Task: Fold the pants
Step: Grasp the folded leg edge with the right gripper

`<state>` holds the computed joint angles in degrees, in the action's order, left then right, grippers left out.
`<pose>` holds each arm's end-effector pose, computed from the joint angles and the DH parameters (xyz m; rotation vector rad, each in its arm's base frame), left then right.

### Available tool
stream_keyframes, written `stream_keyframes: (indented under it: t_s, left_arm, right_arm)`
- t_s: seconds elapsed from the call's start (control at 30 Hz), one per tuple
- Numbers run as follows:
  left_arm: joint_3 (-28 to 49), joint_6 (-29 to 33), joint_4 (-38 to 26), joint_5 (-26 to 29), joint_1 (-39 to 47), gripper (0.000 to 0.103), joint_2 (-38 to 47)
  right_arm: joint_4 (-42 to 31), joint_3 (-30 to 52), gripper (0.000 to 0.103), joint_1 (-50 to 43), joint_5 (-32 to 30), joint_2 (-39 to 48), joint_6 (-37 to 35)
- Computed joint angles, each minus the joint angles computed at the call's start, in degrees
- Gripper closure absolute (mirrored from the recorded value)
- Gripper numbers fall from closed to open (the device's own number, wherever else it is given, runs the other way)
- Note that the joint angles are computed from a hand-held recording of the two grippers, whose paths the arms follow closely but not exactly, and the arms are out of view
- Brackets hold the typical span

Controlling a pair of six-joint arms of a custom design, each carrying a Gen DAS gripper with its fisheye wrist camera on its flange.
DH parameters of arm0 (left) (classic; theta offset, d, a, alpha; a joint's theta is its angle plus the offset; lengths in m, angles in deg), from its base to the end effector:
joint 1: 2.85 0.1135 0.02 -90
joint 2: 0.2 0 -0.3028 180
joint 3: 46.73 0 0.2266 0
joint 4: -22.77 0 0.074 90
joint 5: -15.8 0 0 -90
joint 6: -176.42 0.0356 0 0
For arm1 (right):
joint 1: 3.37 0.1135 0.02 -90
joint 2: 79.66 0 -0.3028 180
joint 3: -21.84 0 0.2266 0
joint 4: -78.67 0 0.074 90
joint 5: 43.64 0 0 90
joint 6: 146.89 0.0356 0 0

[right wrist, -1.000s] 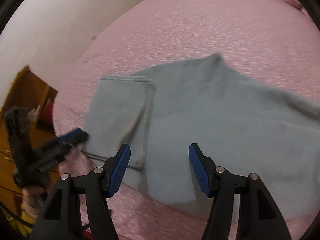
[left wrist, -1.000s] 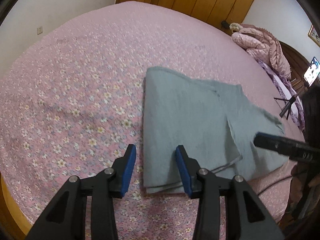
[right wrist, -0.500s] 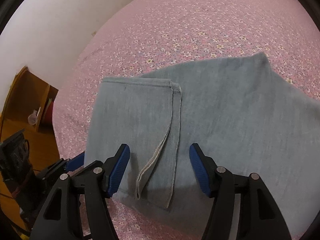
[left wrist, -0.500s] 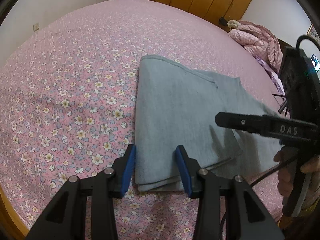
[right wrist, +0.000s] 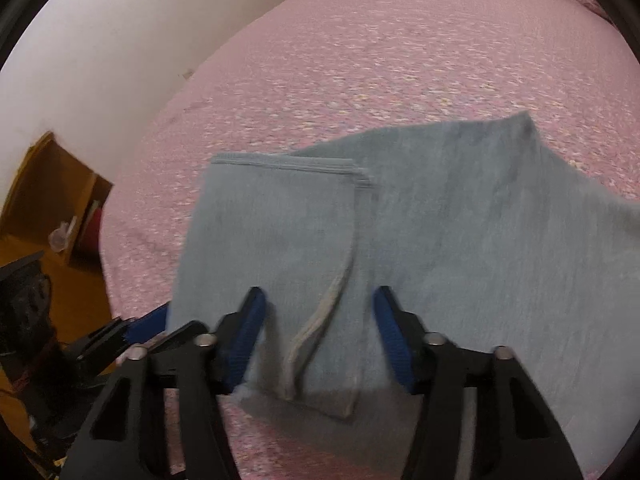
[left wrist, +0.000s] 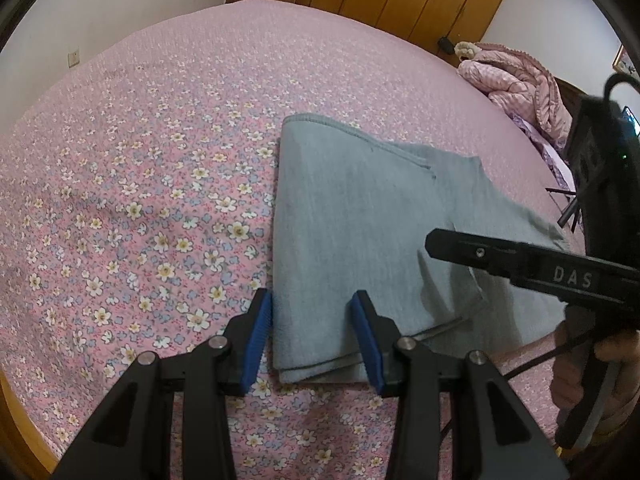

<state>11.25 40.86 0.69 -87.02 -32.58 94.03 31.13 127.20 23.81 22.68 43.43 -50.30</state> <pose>0.2489 -0.1331 0.1890 -0.4338 2.5273 -0.2160 0.3900 0.2163 0.2014 -0.6177 2.6914 0.7290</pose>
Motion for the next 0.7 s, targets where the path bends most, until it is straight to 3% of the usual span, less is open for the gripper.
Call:
stream_keyframes:
  t_s: [0.3,0.37,0.43,0.7]
  left_arm:
    - [-0.7,0.6,0.2,0.3,0.9,0.060,-0.7]
    - [-0.9,0.8,0.1,0.4,1.0,0.060,-1.0]
    - [-0.8,0.8,0.0,0.2,1.0,0.060,-1.0]
    - [-2.0,2.0,-0.6,0.5,2.6,0.060,-4.2]
  right_arm:
    - [-0.9,2.7,0.059,1.2,-3.0,2.1,-0.1]
    - [-0.4,2.7,0.072,1.5,-2.1,2.2,-0.2]
    - [0.1,2.3,0.094,1.9,-0.3,1.9,-0.4]
    - [2.9,-1.3,0.097,-1.3,-6.3,-2.5,0.4]
